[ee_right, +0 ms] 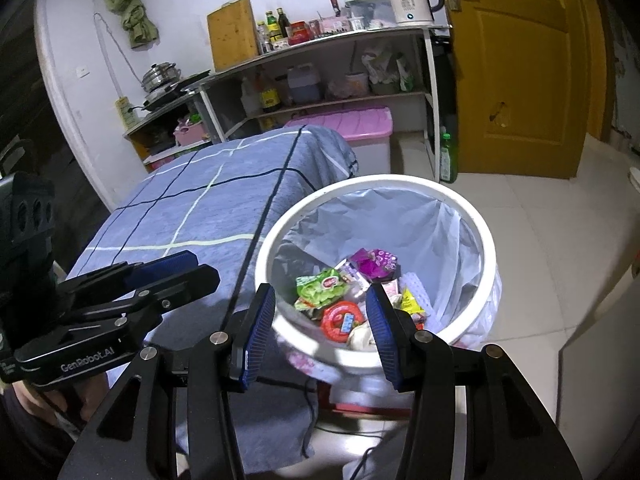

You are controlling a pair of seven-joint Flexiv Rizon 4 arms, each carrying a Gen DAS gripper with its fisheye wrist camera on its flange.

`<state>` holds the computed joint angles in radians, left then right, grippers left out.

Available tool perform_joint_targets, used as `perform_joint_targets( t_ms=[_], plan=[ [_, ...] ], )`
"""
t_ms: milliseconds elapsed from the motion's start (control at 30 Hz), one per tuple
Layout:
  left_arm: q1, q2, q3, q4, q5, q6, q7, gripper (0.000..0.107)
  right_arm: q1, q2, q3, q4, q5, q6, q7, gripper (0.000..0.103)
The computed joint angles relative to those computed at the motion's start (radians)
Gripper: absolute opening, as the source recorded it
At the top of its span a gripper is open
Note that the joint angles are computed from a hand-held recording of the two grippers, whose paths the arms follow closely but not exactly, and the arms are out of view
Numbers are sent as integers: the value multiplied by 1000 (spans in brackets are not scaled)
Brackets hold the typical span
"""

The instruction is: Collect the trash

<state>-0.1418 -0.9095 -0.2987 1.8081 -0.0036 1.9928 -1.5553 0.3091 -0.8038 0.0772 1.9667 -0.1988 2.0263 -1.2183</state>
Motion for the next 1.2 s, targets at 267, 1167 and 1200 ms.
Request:
perform_joint_targets(
  t_ms=[267, 1167, 1200],
  plan=[
    [-50, 36, 60, 71, -24, 80, -25, 43, 59, 26, -29, 64, 56, 49, -41, 48],
    [-83, 55, 91, 120, -40, 131, -43, 43, 78, 44, -22, 120, 106, 88, -78, 48],
    [-84, 56, 92, 121, -41, 130, -43, 43, 78, 44, -22, 119, 106, 88, -78, 48]
  ],
)
